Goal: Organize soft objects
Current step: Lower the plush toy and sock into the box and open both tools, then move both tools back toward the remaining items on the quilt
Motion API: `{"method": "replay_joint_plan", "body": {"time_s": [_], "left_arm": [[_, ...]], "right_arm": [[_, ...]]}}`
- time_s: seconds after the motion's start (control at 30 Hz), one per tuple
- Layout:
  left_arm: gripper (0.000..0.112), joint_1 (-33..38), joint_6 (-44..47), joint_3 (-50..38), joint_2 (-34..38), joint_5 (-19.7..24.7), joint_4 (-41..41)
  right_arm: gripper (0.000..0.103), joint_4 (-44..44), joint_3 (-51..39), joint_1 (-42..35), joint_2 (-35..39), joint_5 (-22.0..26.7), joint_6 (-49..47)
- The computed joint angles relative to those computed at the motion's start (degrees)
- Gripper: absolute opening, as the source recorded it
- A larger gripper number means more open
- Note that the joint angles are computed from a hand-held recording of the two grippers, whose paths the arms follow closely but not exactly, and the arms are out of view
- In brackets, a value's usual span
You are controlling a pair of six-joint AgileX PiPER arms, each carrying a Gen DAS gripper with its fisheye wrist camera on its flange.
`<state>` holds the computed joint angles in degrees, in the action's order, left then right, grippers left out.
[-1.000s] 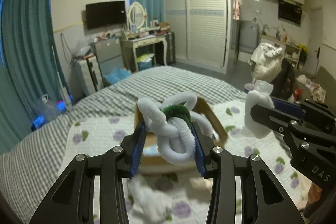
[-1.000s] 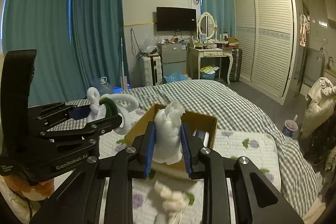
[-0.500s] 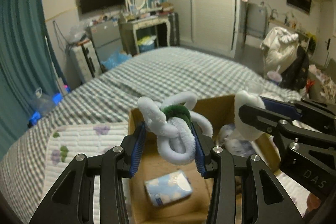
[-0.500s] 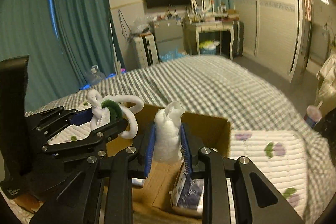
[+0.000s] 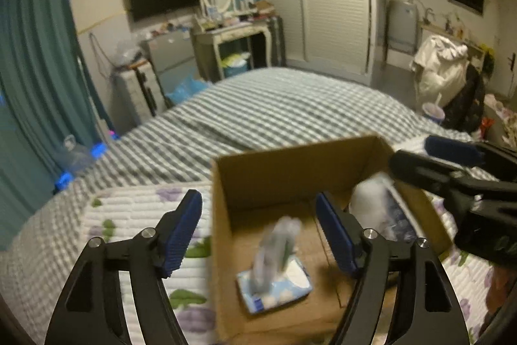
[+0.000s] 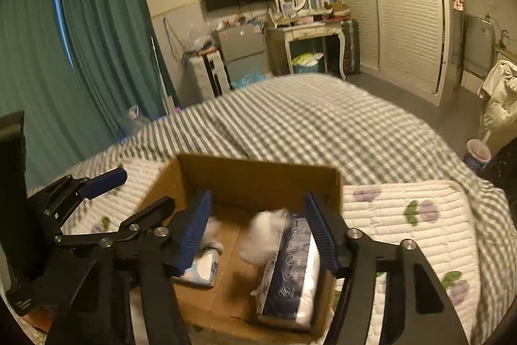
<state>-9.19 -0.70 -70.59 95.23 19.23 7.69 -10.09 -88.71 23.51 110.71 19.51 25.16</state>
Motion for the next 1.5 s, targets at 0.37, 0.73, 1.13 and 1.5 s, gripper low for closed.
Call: {"method": "replay_joint_plan", "body": {"time_s": [0.37, 0.73, 1.13, 1.5], "left_arm": [[0.095, -1.0, -4.0, 4.9, -29.2, 12.4, 2.8], [0.096, -4.6, -9.6, 16.1, -52.4, 22.1, 8.3], [0.096, 11.6, 15.3, 40.6, -54.0, 10.9, -17.8], [0.096, 14.0, 40.1, 53.1, -36.8, -7.2, -41.4]], "right_arm": [[0.087, -26.7, 9.1, 12.9, -27.3, 18.2, 22.3], [0.099, -43.4, 22.3, 40.8, -42.5, 43.6, 42.3], [0.099, -47.4, 44.9, 39.2, -30.3, 26.7, 67.7], [0.08, -56.7, 47.6, 32.6, -11.7, 10.5, 82.6]]}}
